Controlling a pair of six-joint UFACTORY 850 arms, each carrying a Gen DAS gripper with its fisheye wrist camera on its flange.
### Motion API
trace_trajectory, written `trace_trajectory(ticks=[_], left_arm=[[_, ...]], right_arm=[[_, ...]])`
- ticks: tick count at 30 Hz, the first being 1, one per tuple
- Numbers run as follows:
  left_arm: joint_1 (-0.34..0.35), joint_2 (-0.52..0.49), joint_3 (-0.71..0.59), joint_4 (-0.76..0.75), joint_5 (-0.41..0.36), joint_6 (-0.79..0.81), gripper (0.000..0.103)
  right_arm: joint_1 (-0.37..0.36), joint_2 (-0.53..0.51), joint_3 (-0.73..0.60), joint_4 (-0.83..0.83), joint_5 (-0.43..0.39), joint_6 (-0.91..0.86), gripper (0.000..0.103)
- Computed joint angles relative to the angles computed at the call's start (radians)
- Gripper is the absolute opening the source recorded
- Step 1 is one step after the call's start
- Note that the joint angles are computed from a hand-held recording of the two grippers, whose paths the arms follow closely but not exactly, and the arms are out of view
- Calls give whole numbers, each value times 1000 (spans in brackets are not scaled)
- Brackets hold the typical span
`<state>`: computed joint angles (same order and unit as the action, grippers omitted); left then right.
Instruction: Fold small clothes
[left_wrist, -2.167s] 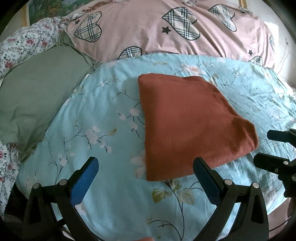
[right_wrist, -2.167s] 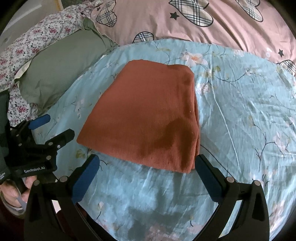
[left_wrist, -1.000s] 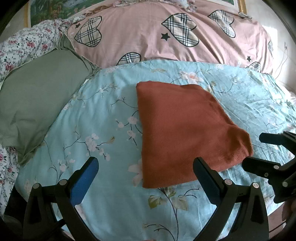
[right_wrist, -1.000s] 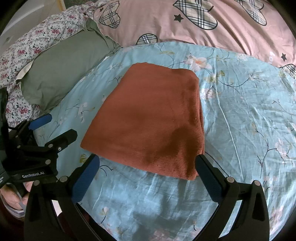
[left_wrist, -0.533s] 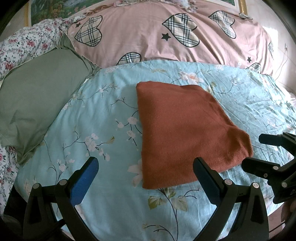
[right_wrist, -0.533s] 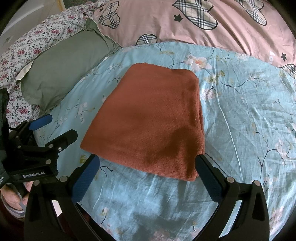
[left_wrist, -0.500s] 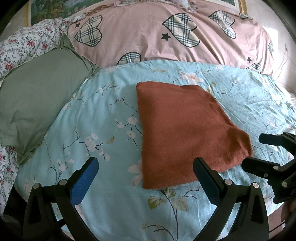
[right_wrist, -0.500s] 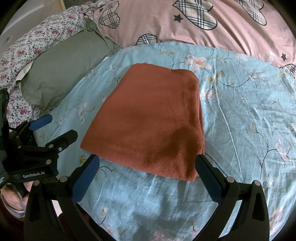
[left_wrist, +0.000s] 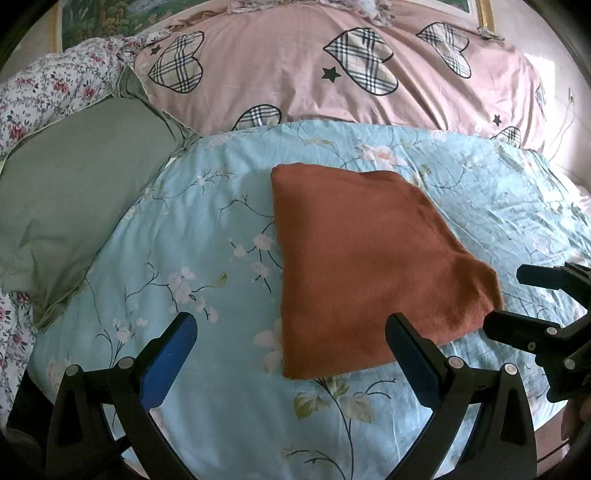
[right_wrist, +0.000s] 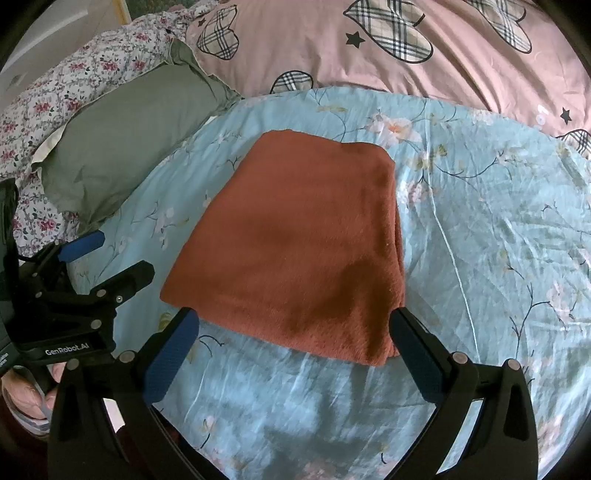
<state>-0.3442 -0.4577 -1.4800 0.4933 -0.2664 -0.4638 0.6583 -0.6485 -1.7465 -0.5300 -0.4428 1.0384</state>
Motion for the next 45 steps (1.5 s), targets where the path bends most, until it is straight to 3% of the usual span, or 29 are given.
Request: trace_trajectory(ticks=[32,45], left_arm=[[-2,-30,-51,-42,-13,36,102],[1,-62,-97,-107,-44,103,102]], right_arm=[[-21,-15,-40,32,-11,-67,103],[-42,-47,-77,141,-22,-178,103]])
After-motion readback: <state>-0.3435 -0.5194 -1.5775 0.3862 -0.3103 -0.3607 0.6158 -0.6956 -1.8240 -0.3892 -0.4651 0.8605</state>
